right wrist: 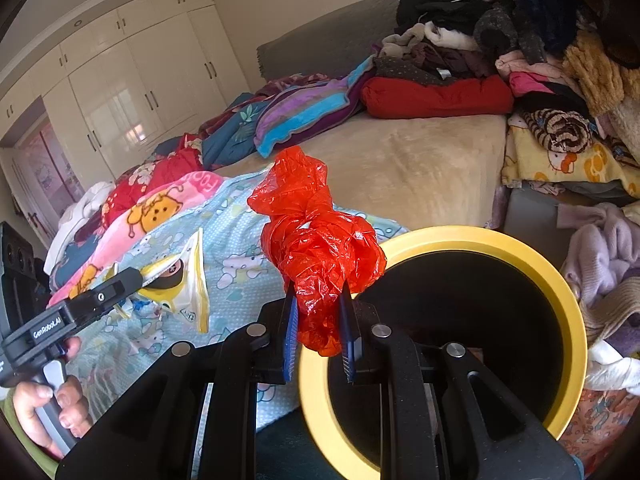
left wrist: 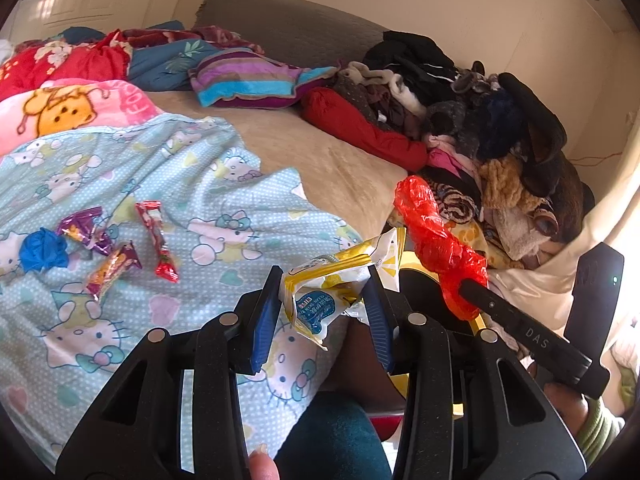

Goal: Collect trash
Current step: 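Carry the yellow wrapper and red plastic bag over the yellow bin with both tools, then open both tools to drop the wrapper and red bag into the bin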

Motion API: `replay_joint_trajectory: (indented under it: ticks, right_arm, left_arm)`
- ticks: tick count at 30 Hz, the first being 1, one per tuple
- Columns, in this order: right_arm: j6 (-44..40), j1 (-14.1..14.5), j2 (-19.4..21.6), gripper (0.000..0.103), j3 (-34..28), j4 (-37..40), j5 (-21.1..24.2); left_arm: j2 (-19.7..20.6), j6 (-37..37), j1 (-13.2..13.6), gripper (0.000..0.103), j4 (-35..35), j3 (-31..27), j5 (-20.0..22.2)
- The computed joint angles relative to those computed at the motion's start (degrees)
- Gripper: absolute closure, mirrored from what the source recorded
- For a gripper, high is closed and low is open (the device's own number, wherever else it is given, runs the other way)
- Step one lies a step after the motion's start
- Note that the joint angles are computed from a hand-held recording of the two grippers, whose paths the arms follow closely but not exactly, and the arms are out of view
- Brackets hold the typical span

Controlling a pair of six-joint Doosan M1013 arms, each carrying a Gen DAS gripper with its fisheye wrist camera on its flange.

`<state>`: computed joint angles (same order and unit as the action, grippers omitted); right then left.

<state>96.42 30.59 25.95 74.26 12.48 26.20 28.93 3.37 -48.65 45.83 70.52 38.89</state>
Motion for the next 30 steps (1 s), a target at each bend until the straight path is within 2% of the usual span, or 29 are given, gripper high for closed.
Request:
replay_joint_trajectory:
  ticks: [12,17,30]
  right_arm:
    - [2.0,-1.5,-0.9,0.086,1.2,-1.8,-0.1]
    - [5.4,-2.1,-1.0,0.086,1.5,-4.2,0.1]
    - [13.4,-4.6,0.0,0.086,1.7,-7.8,4.3]
  left_arm:
    - [2.4,7.7,-0.6,0.070,-4.6,-3.8,0.0]
    - [3.6,11.7,-0.9,0.070,-6.8,-5.6,0.0]
    - [8.3,23.5,-1.6,0.070,-14.6,-12.3,1.6]
